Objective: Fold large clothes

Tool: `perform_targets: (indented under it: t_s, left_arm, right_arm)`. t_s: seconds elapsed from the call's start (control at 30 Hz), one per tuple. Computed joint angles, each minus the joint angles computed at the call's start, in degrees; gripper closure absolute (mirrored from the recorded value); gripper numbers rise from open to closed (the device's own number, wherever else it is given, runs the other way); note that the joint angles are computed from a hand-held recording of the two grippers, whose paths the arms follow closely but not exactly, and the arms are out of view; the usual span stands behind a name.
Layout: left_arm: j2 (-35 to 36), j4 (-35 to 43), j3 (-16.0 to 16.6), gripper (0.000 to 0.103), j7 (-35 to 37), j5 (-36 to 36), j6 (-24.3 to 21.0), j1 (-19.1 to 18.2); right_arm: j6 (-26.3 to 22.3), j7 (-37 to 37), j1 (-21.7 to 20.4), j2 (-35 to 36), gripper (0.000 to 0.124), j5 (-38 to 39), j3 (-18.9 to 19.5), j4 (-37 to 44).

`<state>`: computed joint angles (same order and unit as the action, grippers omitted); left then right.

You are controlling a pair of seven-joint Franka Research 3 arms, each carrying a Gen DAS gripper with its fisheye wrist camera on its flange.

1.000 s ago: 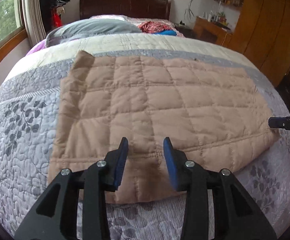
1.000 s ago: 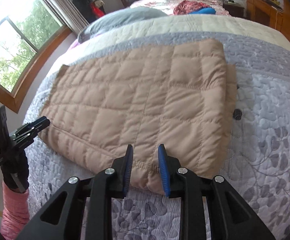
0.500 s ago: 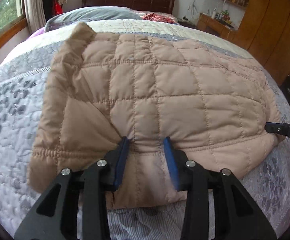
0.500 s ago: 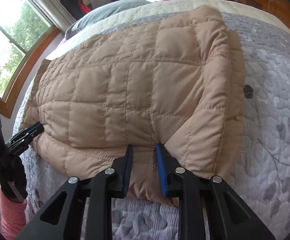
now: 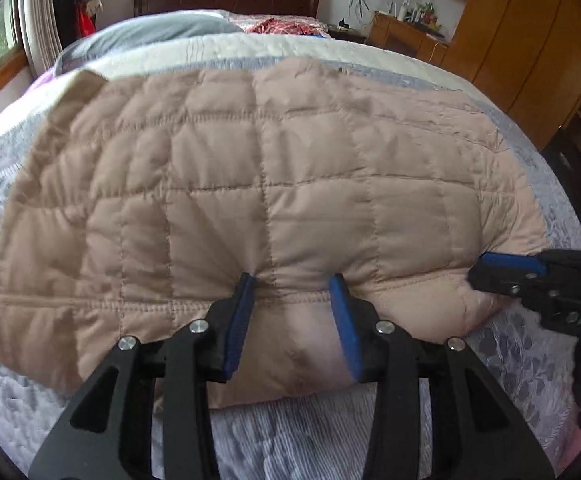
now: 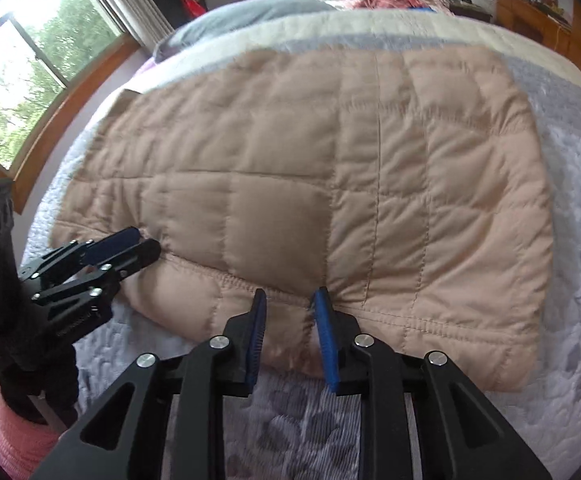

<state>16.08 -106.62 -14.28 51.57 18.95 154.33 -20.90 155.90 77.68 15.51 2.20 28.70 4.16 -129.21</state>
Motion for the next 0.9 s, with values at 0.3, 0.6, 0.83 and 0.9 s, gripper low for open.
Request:
perform_targets:
  t_s: [0.3, 0.6, 0.83, 0.9]
  left_arm:
    - [-2.4, -0.7, -3.4, 0.062, 9.0, -11.7, -1.4, 4.4]
    - [-13.5, -9.7, 3.7, 0.033, 3.8, -8.1, 0.5, 9.5]
    - [-9.6, -8.1, 2.9, 0.028, 17.6, -25.9, 0.4, 14.5]
    - [-7.8, -6.4, 2.7, 0.028, 19.0, -26.4, -0.7, 14.9]
  right_arm:
    - [-5.9, -8.0, -1.6, -1.8, 0.096, 7.7, -0.5, 1.5]
    - [-3.3, -6.2, -7.0, -7.0, 0.051, 4.5, -5.8, 0.9]
    - [-9.3, -6.8, -10.7, 1.3, 0.046, 7.1, -6.7, 7.2]
    - [-10.5, -5.2, -11.1, 3.5, 0.046, 5.9, -6.2, 9.1]
